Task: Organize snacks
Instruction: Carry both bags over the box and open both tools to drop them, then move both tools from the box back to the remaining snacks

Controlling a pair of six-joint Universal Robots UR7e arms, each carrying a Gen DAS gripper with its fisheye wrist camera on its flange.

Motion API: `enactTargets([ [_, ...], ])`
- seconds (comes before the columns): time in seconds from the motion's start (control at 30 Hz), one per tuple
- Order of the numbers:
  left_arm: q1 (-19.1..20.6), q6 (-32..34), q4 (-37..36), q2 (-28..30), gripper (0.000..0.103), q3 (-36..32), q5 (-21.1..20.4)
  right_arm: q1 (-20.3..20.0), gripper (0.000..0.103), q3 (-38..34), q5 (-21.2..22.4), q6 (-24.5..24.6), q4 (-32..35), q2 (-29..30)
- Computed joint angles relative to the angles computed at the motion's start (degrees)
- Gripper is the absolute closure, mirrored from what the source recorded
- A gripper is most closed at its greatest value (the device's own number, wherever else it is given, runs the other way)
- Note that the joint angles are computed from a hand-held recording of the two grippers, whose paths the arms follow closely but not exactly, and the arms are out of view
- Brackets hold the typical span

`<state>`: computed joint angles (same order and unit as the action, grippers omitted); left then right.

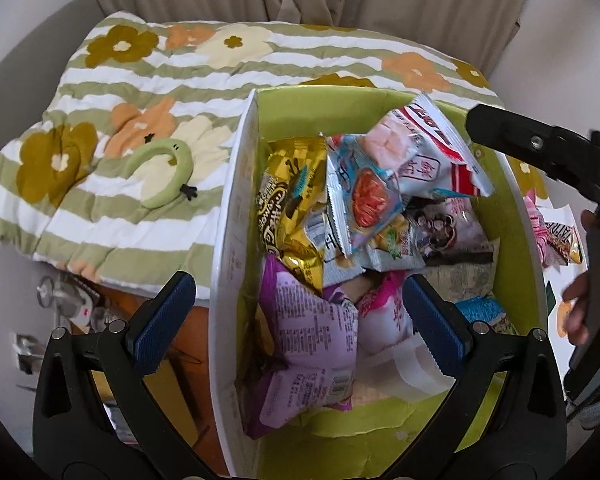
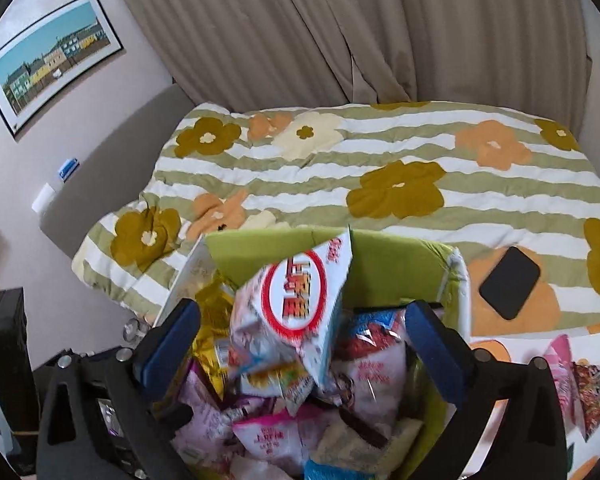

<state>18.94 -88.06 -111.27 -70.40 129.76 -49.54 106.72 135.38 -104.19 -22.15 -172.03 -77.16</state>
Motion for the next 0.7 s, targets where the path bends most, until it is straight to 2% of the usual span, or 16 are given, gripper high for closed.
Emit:
enactTargets([
  [0.4, -6.3, -2.7, 5.34, 0.2, 0.001, -2.76, 1.21, 3.92, 0.001, 3.27, -4.46, -0.07, 5.54, -11.33],
  [0.53, -8.37, -1.36, 5.16, 2.95, 0.001, -5.43, 2.34, 3.96, 0.001, 4.82, -4.6, -0.73, 7.86, -17.74],
  [0.7, -10.56, 0.5, 1.86, 8.49, 0.001, -9.16, 3.62, 0.61, 0.001, 6.01, -3.51, -4.88, 13.72, -29.23],
])
